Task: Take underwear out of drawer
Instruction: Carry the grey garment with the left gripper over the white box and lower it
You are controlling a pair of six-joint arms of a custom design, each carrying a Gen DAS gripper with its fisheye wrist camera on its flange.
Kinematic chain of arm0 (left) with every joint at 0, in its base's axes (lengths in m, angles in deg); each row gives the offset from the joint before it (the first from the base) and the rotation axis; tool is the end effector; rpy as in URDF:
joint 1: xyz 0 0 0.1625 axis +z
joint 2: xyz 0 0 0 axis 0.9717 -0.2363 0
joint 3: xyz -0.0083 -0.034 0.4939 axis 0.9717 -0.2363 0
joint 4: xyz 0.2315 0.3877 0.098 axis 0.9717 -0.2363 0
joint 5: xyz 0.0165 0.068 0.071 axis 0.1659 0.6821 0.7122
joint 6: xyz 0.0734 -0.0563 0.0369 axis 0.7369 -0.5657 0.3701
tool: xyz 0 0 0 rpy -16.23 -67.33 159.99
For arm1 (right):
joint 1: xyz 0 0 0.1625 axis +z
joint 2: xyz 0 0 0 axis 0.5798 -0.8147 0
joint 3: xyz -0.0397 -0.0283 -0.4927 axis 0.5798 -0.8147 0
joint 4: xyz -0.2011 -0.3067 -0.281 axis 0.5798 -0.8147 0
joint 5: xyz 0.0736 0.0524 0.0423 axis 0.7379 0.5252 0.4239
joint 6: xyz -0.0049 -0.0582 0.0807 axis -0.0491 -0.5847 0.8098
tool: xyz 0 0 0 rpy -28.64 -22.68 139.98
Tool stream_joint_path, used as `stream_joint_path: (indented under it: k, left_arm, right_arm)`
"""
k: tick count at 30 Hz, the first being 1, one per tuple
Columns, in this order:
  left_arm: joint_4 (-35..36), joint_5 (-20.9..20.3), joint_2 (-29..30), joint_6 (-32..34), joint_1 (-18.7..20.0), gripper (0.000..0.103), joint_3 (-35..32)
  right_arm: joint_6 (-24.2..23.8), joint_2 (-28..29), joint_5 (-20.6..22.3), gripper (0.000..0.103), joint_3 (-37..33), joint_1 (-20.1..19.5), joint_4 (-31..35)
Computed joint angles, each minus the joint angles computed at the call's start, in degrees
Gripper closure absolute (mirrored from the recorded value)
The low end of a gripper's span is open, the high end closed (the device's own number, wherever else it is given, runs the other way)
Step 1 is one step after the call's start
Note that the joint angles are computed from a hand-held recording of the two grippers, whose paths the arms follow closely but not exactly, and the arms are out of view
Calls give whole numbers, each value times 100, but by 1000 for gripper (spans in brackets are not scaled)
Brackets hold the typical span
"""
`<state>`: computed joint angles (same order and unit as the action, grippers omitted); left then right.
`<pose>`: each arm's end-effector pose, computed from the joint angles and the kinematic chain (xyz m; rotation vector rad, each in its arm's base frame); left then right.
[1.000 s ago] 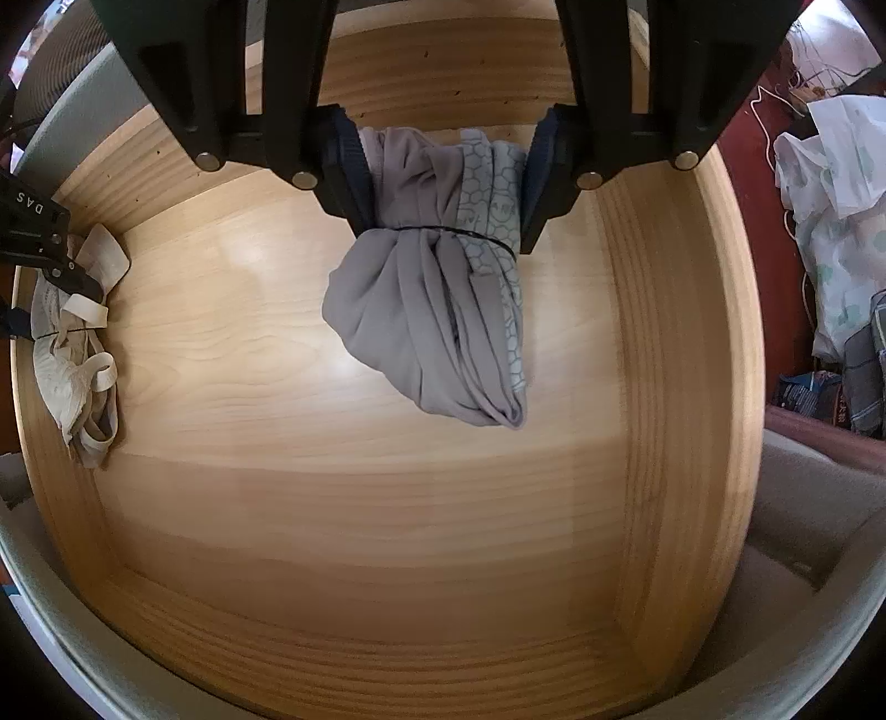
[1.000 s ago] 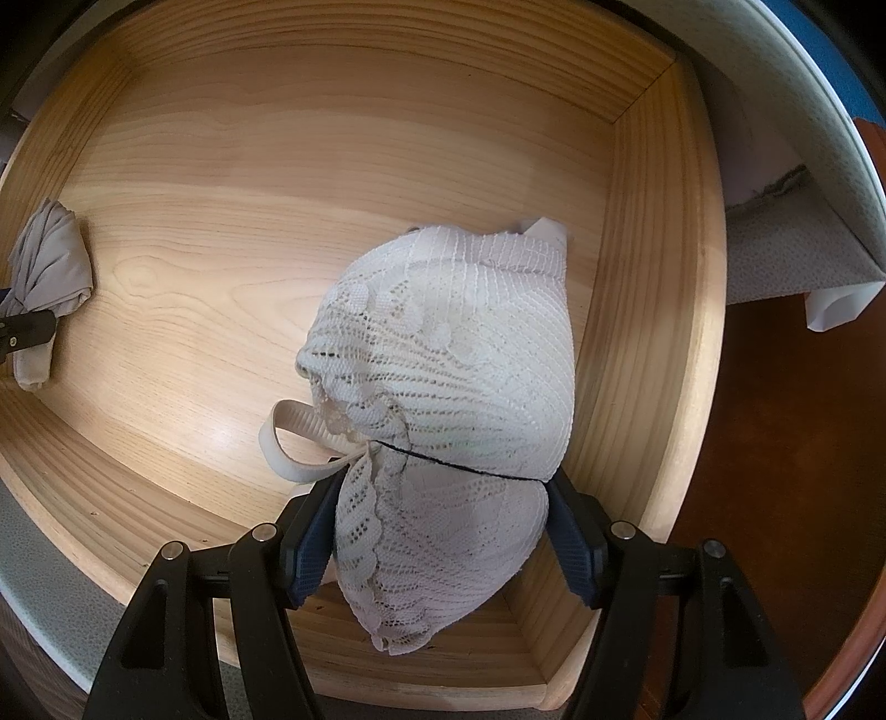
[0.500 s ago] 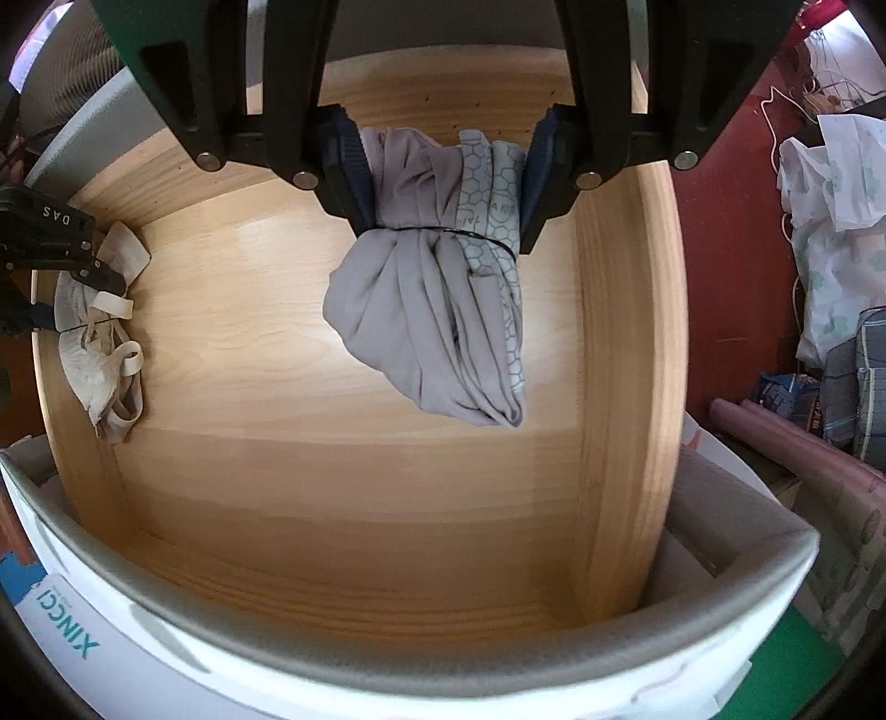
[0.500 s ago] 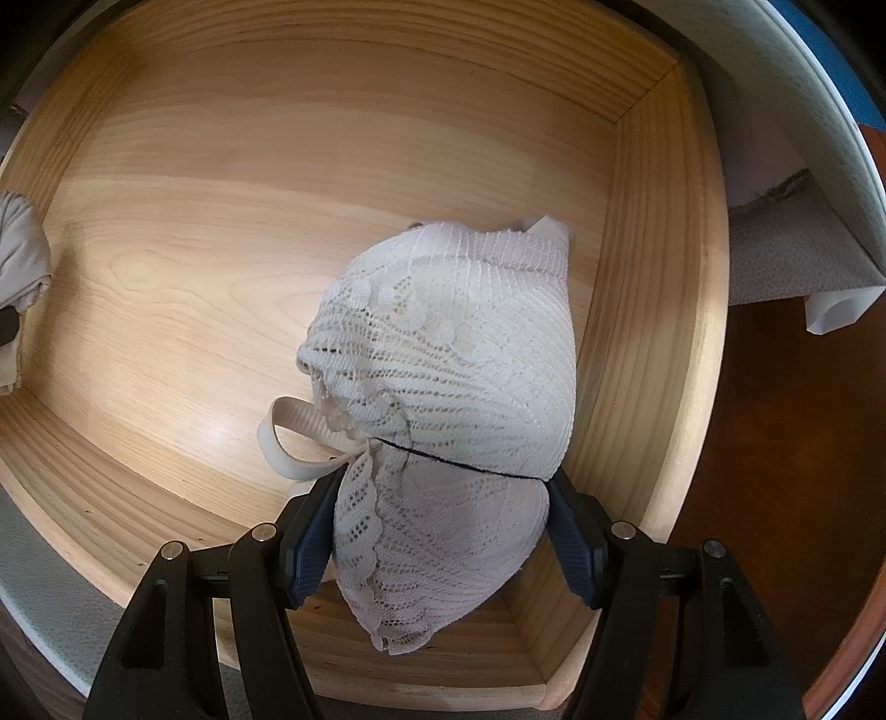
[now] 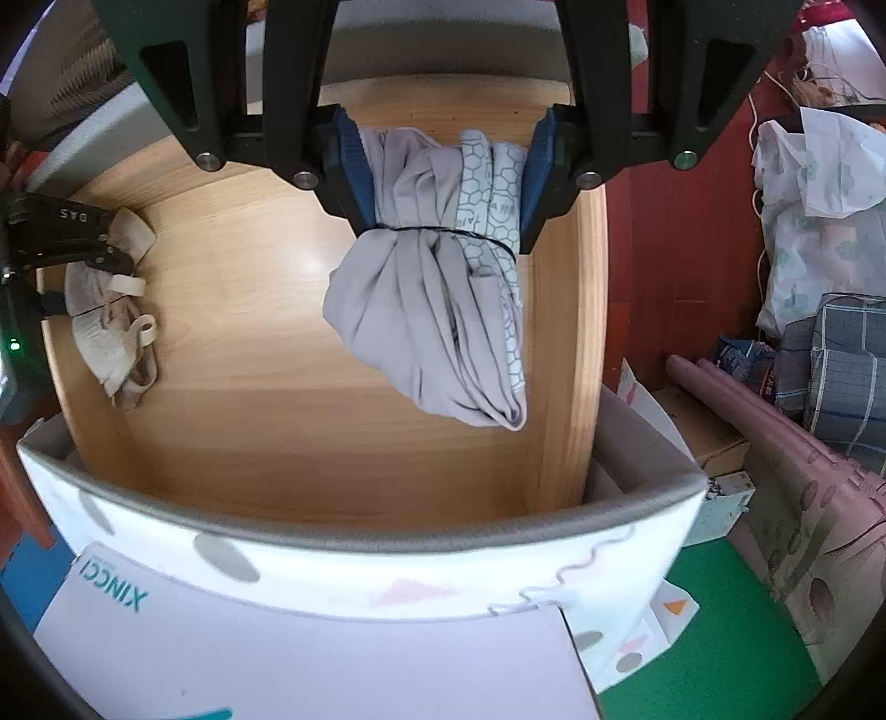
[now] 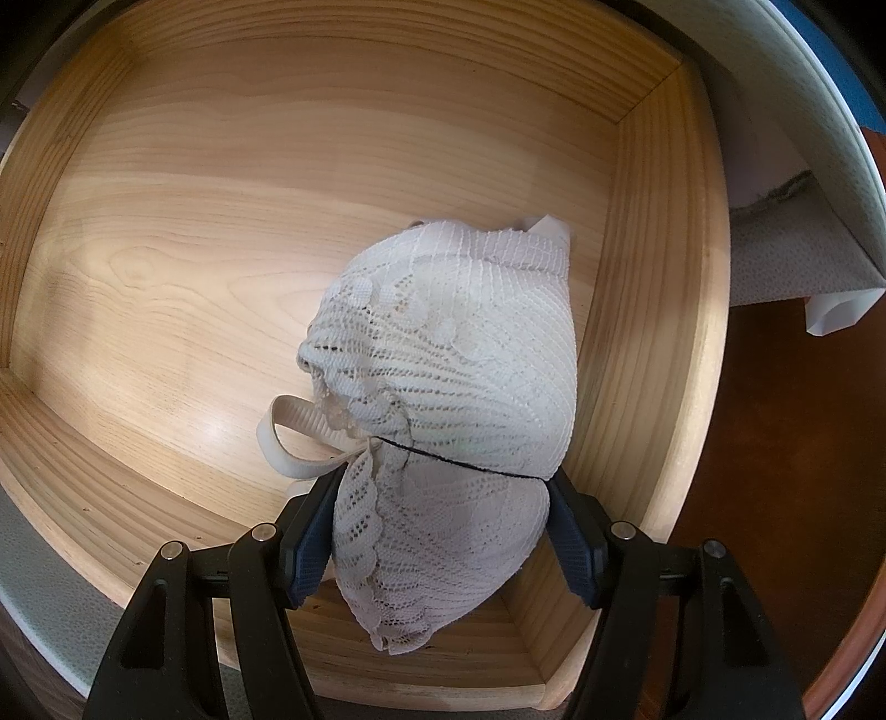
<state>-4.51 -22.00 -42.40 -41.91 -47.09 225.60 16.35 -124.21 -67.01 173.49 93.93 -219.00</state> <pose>-0.0229 -0.2329 0.3017 -0.1836 2.2145 -0.4277 0.3242 -0.2869 -0.0820 0.6530 -2.1533 -0.2209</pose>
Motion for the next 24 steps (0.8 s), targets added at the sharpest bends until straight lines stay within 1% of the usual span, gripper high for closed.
stream_joint_path:
  k: [4, 7, 10, 13, 15, 17, 20, 22, 24]
  left_arm:
    - [628, -80, -110, -524, -506, 55, -59]
    - [1121, -245, -227, -917, -1040, 55, -150]
    - [1668, -454, -330, -1312, -1652, 55, -287]
    - [2163, -619, -394, -1696, -2217, 55, -525]
    - [2410, -632, -440, -1888, -2482, 55, -716]
    - [2722, -589, -363, -2169, -2763, 55, -971]
    - [3133, -394, -192, -2467, -2995, 55, -1378]
    - [3299, -118, -18, -2530, -2966, 55, -1670]
    - [3444, 230, 187, -2521, -2838, 55, -1954]
  right_arm:
    - [-93, -11, 1, 38, -6, -10, 60]
    - [-82, -7, 8, 38, -18, -5, 65]
    - [-76, -3, 8, 38, -24, -3, 72]
    - [-74, -1, 10, 38, -28, -1, 75]
    - [-79, -1, 6, 38, -24, -4, 72]
    - [-71, 4, 10, 38, -38, 1, 86]
    - [-69, 6, 12, 38, -42, 2, 87]
    - [-68, 7, 10, 38, -43, 2, 91]
    - [-66, 9, 11, 38, -49, 4, 97]
